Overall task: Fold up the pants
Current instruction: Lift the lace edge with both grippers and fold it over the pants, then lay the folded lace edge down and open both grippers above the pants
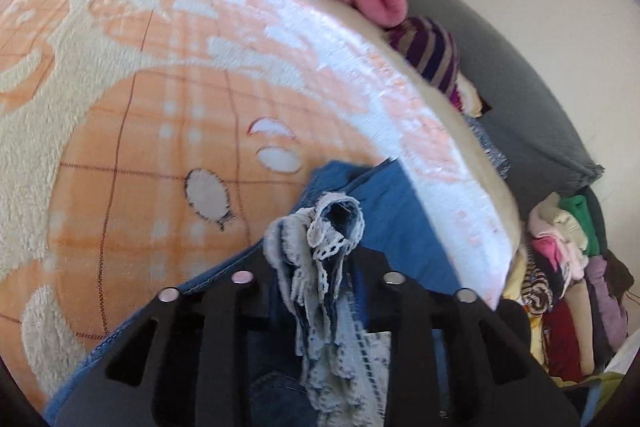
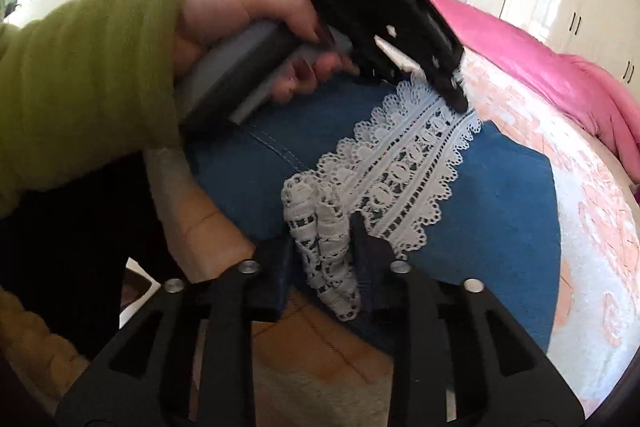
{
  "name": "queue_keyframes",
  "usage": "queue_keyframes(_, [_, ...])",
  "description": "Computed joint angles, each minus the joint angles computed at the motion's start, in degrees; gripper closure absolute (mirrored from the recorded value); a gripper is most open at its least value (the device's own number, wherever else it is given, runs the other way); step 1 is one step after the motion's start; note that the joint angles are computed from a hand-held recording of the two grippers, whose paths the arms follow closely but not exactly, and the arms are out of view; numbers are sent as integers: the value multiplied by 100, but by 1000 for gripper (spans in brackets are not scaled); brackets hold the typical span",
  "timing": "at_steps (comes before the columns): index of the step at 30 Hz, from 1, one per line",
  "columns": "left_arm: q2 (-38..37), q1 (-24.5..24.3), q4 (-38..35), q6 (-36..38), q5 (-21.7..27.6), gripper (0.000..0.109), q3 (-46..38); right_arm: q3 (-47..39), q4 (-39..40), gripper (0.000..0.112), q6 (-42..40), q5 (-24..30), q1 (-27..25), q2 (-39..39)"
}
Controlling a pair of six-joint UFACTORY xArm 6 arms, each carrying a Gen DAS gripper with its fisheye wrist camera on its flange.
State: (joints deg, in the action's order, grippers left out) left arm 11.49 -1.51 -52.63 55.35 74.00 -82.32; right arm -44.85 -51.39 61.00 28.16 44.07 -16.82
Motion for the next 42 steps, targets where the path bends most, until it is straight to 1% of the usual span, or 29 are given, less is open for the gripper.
queue_keyframes(1, [28,22,-29,5,22,76,-16,12,33,79,-12,-49,-9,-44])
queue_keyframes(2, [53,33,-53,-9,54,70,-49,65,104,75,-47,-175,-43,-111])
queue_keyframes(3, [77,78,-105,-25,92,67,-95,195,238,72,-92,-454,-119,-246])
queue_keyframes(5, [7,156,-171,-22,16,49,-78,378,302,63,70,-741,-199,-495])
queue_keyframes(7, [-152,285,-283,48,-11,45,-32,524,188,57,346,-902,-287,-775])
queue_keyframes(8, [-254,338,-348,107,-49,43,8,676,217,56,344,-906,-360,-1041])
queue_keyframes(9, [-425,395,-410,200,-150,41,112,769,196,56,467,-781,-384,-1279])
queue_keyframes(10, [-612,446,-428,315,-242,38,261,847,175,56,601,-574,-407,-1489])
queue_keyframes(11, [-920,485,-464,499,-410,36,537,900,139,56,722,-378,-405,-1611])
queue_keyframes(12, [-1139,497,-482,604,-505,36,756,945,217,56,770,-51,-426,-1767])
queue_keyframes(13, [-1349,515,-494,698,-530,36,969,1031,325,56,783,148,-445,-1920])
queue_keyframes(14, [-1563,530,-499,791,-552,36,1207,1130,443,56,751,199,-551,-2024])
queue_keyframes(16, [-2115,489,-417,1080,-765,36,1843,1296,642,56,706,238,-743,-2221])
queue_keyframes(19, [-2804,365,-238,1496,-957,36,2596,1437,719,56,803,199,-796,-2347])
queue_keyframes(20, [-3042,267,-91,1613,-1099,36,2852,1480,718,56,841,208,-741,-2366])
queue_keyframes(21, [-3161,196,12,1651,-1221,36,3006,1489,672,56,974,422,-514,-2435])
queue_keyframes(22, [-3261,146,124,1692,-1299,36,3146,1513,750,56,877,399,-526,-2410])
queue_keyframes(24, [-3360,94,311,1677,-1357,36,3363,1509,990,56,619,531,-427,-2293])
queue_keyframes(26, [-3458,3,528,1624,-1476,36,3561,1496,1359,56,379,1029,-307,-2145])
queue_keyframes(27, [-3502,-44,675,1601,-1574,36,3680,1571,1441,56,363,1063,-308,-2176])
queue_keyframes(30, [-3581,-14,661,1846,-1781,36,3911,1706,1663,56,335,845,-452,-2378])
queue_keyframes(34, [-3532,168,555,1762,-1507,36,3750,1729,1569,51,397,760,-433,-2452])
queue_keyframes(36, [-3594,320,427,1831,-1414,36,3699,1830,1365,49,659,649,-466,-2665])
queue_keyframes(39, [-3706,539,268,1981,-1287,36,3646,1867,787,39,1432,856,-515,-2991])
queue_keyframes(41, [-3800,620,174,2067,-1296,35,3639,1915,713,37,1559,800,-610,-3127])
queue_keyframes(42, [-3871,611,157,2066,-1329,34,3657,1850,760,36,1442,835,-685,-3119])
